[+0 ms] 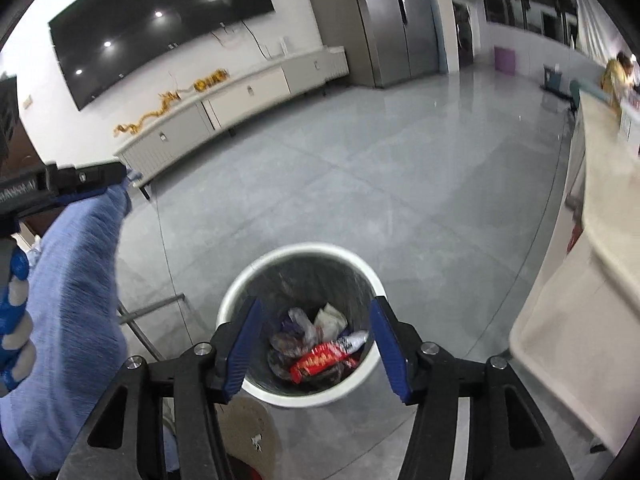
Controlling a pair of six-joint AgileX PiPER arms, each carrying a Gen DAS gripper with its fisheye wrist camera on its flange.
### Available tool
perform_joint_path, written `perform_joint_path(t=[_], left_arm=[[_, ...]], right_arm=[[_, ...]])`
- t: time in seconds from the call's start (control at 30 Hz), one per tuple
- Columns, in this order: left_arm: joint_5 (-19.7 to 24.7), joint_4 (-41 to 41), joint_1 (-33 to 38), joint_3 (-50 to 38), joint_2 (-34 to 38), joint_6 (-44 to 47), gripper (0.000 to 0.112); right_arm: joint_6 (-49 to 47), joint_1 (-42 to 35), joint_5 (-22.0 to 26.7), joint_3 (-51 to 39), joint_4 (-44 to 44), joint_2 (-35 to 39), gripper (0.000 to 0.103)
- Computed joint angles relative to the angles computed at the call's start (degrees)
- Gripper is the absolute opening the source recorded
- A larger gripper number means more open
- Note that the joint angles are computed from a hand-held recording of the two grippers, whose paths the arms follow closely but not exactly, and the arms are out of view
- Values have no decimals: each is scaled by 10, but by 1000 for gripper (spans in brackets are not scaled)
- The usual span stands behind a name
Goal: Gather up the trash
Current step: 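Turn both open tools from the bin back toward the rug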
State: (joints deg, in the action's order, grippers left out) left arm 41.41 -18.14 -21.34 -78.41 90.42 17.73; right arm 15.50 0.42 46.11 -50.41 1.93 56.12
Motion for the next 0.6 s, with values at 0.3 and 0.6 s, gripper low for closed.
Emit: perform_joint_path(t=[0.3,0.6], left_arm=[[46,-74,147,40,-135,101,57],[136,-220,466,63,-214,276,57]], right_arm=[[241,270,106,-159,-253,0,61],[359,492,208,-292,-399,83,66]])
